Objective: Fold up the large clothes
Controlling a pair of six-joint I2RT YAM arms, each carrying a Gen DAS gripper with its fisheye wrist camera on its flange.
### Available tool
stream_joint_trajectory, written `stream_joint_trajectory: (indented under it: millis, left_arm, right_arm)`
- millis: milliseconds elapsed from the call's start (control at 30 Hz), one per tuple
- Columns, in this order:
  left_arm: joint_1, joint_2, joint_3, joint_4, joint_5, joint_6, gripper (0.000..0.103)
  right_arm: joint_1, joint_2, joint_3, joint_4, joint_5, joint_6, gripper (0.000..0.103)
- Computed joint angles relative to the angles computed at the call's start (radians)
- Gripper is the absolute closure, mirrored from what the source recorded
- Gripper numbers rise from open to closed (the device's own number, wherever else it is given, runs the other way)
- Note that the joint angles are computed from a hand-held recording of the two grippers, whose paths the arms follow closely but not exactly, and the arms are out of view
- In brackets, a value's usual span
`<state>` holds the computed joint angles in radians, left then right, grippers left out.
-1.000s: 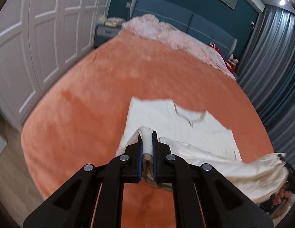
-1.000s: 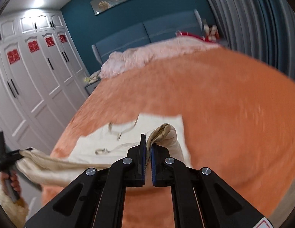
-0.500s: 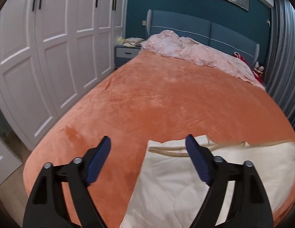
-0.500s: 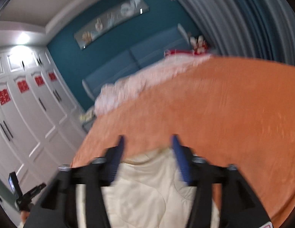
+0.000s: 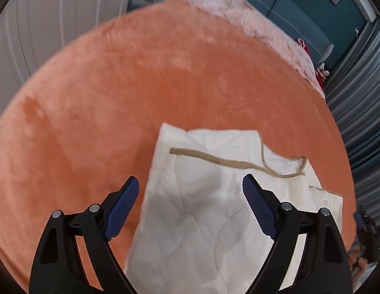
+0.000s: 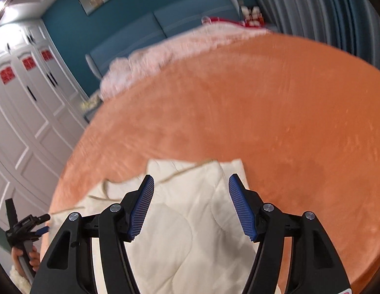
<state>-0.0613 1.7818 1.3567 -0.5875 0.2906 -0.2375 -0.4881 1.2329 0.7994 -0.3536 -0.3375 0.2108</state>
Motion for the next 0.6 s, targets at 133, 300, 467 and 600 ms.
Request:
stream_joint_trajectory:
  millis: [133, 300, 467, 600]
  left_arm:
    - [-0.011, 0.067, 0.044, -0.011, 0.013, 0.003, 0.057]
    - [-0.023, 0.074, 0.080, -0.014, -0.017, 0.010, 0.092]
    - [-0.055, 0.051, 0.128, 0.017, -0.063, -0.004, 0.094]
    - [-0.082, 0.080, 0.172, 0.000, -0.101, -0.006, 0.094]
  right_arm:
    - [0.029, 0.134, 0.026, 0.030, 0.016, 0.005, 0.046]
    - [0.034, 0.194, 0.054, 0.069, 0.014, 0.011, 0.103]
    - [-0.001, 0.159, 0.096, 0.110, 0.006, 0.058, 0.103]
    - [-0.039, 0.186, 0.156, 0.014, -0.006, 0.012, 0.077]
